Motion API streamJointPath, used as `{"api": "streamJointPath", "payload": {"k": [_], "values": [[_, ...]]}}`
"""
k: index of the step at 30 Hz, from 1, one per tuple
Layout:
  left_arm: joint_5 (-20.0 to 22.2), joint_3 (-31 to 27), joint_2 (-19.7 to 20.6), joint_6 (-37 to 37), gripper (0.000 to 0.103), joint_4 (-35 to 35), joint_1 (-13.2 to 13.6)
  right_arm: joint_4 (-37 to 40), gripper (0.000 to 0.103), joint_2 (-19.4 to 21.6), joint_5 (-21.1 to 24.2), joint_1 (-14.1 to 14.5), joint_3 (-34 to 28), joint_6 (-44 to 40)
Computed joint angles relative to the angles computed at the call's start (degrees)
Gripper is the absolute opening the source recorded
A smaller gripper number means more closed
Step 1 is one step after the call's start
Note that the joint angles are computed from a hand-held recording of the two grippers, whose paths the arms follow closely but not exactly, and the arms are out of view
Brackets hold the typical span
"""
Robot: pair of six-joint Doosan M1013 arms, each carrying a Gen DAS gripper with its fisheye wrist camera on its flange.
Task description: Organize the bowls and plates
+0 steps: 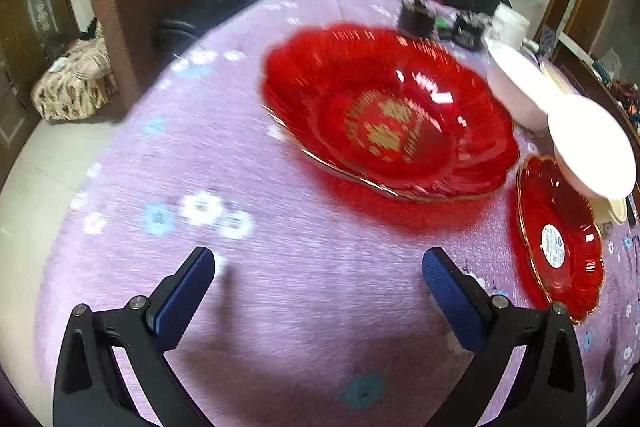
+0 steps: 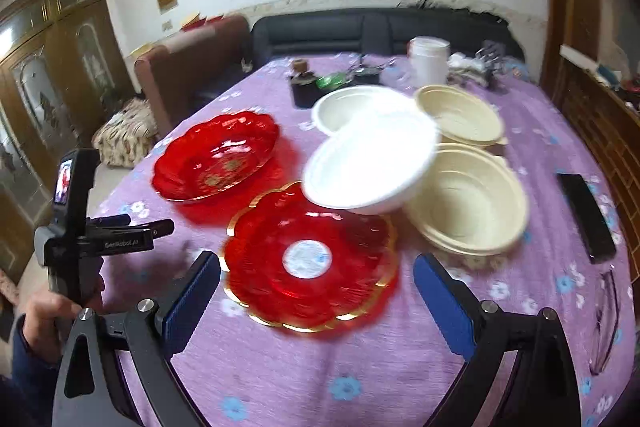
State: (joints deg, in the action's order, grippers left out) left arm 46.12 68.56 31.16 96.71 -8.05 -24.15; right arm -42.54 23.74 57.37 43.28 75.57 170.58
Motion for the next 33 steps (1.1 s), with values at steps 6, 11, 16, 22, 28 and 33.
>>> {"api": "streamJointPath", "payload": {"k": [6, 11, 16, 22, 28, 33], "values": [[-1.15, -1.01, -0.86, 1.38, 0.103, -0.55, 1.36, 15.69, 0.099, 2.24, -6.53, -4.79, -5.12, -9.26], [-0.05, -3.39, -0.48, 4.50, 0.099, -1.20, 1.68, 20.67, 0.083, 5.67, -1.88, -6.59, -11.70, -15.67], [3.54, -8.61, 1.81, 6.33, 0.076, -2.30, 2.04, 29.31, 0.040, 8.32, -0.79, -9.74, -15.91, -19.14], [9.98, -15.83, 6.14, 5.92, 0.062, -4.48, 2.68, 29.04, 0.040, 11.01, 1.81, -10.85, -19.76, -18.88], [15.85, -23.61, 11.15, 3.78, 0.043, -4.77, 2.89, 30.12, 0.040, 13.42, 3.21, -11.94, -22.67, -20.25], [17.75, -27.27, 13.56, 2.17, 0.035, -4.01, 2.82, 29.01, 0.040, 14.82, 4.60, -11.87, -24.59, -21.25]]}}
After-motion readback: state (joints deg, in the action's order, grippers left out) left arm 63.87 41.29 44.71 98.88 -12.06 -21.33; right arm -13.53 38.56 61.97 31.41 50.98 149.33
